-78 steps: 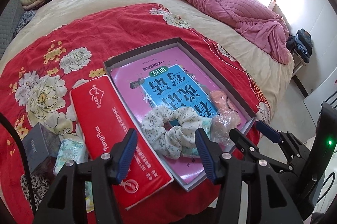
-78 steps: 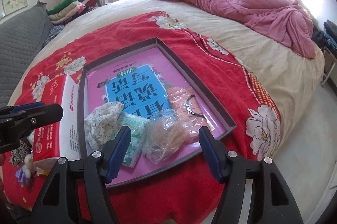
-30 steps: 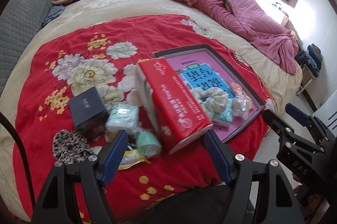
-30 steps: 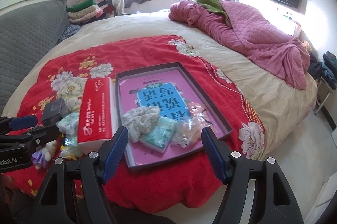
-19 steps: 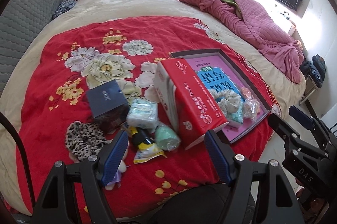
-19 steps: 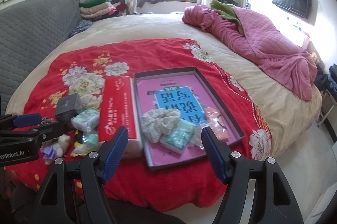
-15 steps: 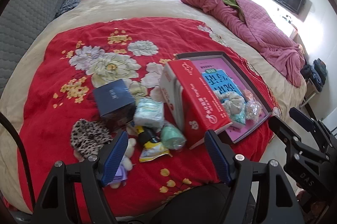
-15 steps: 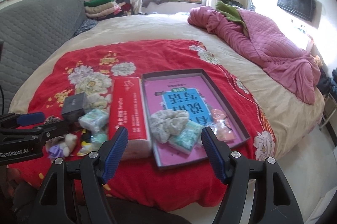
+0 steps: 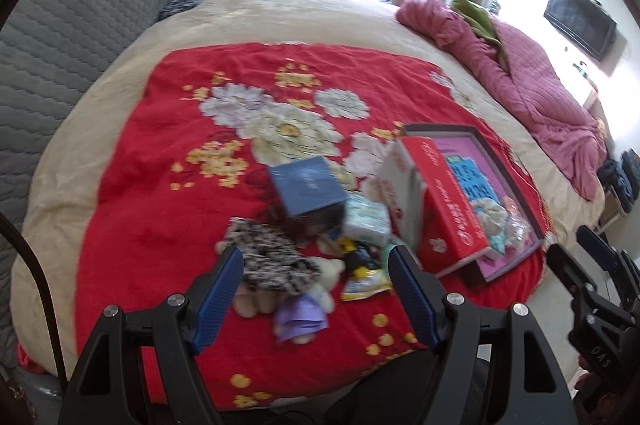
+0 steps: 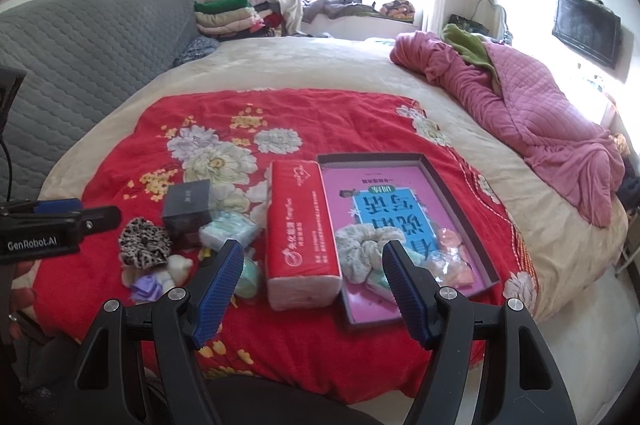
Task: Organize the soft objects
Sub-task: 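Grasp the leopard-print scrunchie with the left gripper while the right grasps the white teddy bear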
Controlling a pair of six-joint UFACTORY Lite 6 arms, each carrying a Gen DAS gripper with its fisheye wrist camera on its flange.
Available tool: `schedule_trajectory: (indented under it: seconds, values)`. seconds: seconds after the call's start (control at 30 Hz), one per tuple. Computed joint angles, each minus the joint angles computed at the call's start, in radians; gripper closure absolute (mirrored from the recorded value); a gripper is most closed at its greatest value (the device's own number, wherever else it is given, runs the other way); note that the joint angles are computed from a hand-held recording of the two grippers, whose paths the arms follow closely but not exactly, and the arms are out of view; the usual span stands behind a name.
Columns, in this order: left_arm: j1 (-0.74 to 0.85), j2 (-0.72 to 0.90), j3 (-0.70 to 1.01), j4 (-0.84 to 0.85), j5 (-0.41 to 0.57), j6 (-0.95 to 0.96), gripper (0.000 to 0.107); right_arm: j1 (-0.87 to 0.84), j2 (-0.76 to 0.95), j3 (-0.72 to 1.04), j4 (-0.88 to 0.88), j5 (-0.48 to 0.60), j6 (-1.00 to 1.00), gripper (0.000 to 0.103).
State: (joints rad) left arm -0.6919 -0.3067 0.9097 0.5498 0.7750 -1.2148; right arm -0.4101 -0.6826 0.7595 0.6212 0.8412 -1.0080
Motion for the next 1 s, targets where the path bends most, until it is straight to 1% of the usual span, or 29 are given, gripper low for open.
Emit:
schedule_trajectory:
  seconds: [0.13, 0.27, 0.47, 0.67, 0.87, 1.0]
  values:
    - [0.054, -0.098, -0.044, -0.018, 0.036, 0.037, 0.033, 0.024, -0.025, 0.014, -0.001, 0.019, 0.019, 0.030]
    - [0.097, -0.175, -0.083, -0.029, 0.066, 0.066, 0.033, 0.085, -0.040, 0.027, -0.031, 0.011, 0.076, 0.030]
    - [0.173, -0.269, -0.140, -0.069, 0.077, 0.127, 0.033, 0.176, -0.065, 0.032, -0.082, -0.010, 0.152, 0.030]
    - [0.243, -0.321, -0.200, -0.095, 0.066, 0.173, 0.033, 0.267, -0.091, 0.011, -0.140, -0.038, 0.229, 0.030]
    - [0.319, -0.346, -0.276, -0.149, 0.004, 0.236, 0.033, 0.379, -0.101, -0.046, -0.176, -0.055, 0.321, 0.030]
    - [0.352, -0.350, -0.330, -0.170, -0.047, 0.260, 0.033, 0.517, -0.125, -0.119, -0.275, -0.111, 0.444, 0.030]
